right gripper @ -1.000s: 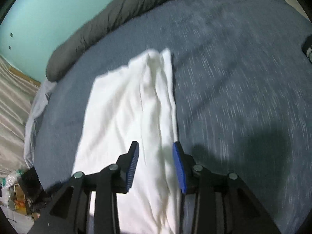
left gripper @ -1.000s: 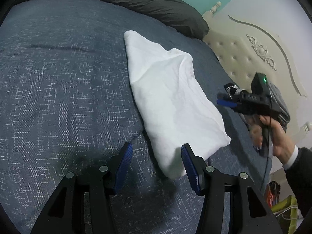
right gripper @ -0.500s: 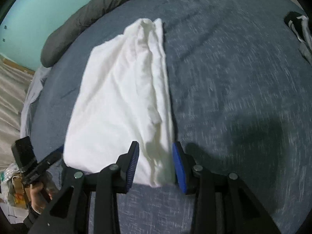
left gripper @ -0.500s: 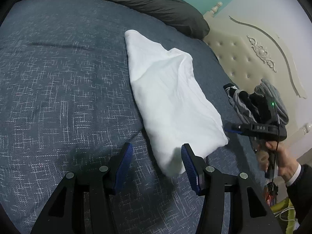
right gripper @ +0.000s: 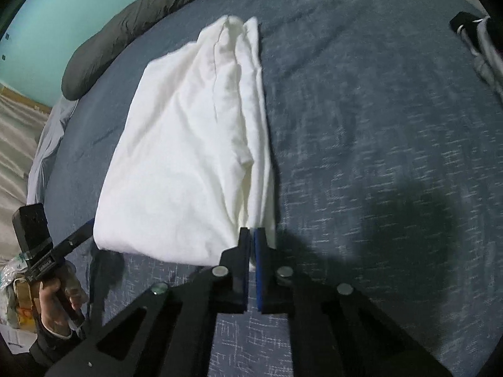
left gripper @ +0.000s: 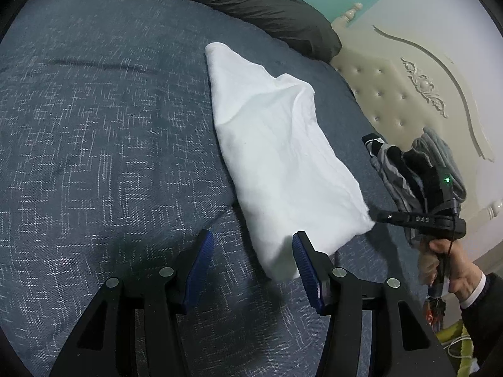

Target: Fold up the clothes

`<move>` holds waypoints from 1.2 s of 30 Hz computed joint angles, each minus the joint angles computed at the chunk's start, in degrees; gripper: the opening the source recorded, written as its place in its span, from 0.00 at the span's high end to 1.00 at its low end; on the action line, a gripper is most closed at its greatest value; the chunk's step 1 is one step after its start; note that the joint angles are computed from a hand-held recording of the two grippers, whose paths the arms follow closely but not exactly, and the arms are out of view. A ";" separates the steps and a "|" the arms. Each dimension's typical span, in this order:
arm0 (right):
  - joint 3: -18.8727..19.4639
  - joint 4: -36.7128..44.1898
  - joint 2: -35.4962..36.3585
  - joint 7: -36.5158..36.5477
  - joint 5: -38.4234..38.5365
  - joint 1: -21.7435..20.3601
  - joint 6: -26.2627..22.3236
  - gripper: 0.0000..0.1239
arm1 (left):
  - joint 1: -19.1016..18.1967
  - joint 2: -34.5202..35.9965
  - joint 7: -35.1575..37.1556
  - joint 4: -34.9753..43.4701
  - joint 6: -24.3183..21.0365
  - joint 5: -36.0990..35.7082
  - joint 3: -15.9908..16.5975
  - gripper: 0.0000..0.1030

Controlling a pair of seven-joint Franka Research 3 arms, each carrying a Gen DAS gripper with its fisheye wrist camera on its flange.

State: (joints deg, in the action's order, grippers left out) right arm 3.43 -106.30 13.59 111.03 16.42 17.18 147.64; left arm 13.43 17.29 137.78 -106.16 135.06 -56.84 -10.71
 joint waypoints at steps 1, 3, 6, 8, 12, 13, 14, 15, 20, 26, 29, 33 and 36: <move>-0.20 -0.59 -0.61 0.41 -0.47 0.15 0.50 0.98 | 0.03 0.05 -0.01 0.03 -0.04 -0.01 0.01 0.45; -0.51 -1.69 -1.76 1.28 -1.45 0.36 1.41 0.99 | 0.07 0.21 -0.15 0.14 -0.12 0.04 0.02 0.44; -0.49 -2.12 -1.68 2.05 -1.96 0.37 1.11 0.99 | 0.19 0.35 -0.52 0.24 -0.49 0.28 0.04 0.44; -0.55 -2.86 -1.94 2.75 -2.11 0.37 1.50 0.99 | 0.26 0.25 -0.52 0.26 -0.68 0.32 0.01 0.44; -0.47 -1.63 -0.25 3.80 -2.65 0.55 0.88 0.99 | 0.10 0.41 -0.96 0.76 -0.81 0.37 -0.11 0.44; -0.45 -1.15 0.32 4.14 -2.78 0.68 0.62 0.99 | -0.06 0.49 -0.88 0.90 -0.63 0.59 -0.18 0.44; -0.48 -1.63 0.06 4.39 -2.74 0.73 0.89 0.99 | -0.47 0.67 -0.94 1.02 -0.12 1.54 -0.17 0.44; -0.51 -1.63 0.14 4.69 -2.66 0.73 1.04 0.99 | -0.96 0.91 -1.19 1.12 0.52 2.89 -0.13 0.44; -0.15 -2.11 0.05 4.52 -0.86 0.24 2.17 0.99 | -0.18 1.67 -2.69 1.92 -0.55 3.73 -0.55 0.44; 0.45 -3.53 -1.06 3.22 1.84 0.36 6.02 0.98 | -0.34 -2.53 -1.71 -1.73 0.42 5.57 0.34 0.44; 0.46 -4.24 -1.24 4.47 2.29 0.78 8.81 0.97 | -1.83 -4.53 -2.73 -4.80 1.76 9.36 1.27 0.44; 1.64 -6.90 -1.94 4.77 6.37 0.78 13.75 0.97 | -3.76 -6.07 -3.71 -8.15 5.68 11.66 1.43 0.44; 1.86 -7.90 -1.57 6.70 7.96 1.17 17.03 0.96 | -5.27 -6.28 -4.64 -9.47 9.41 13.01 1.17 0.44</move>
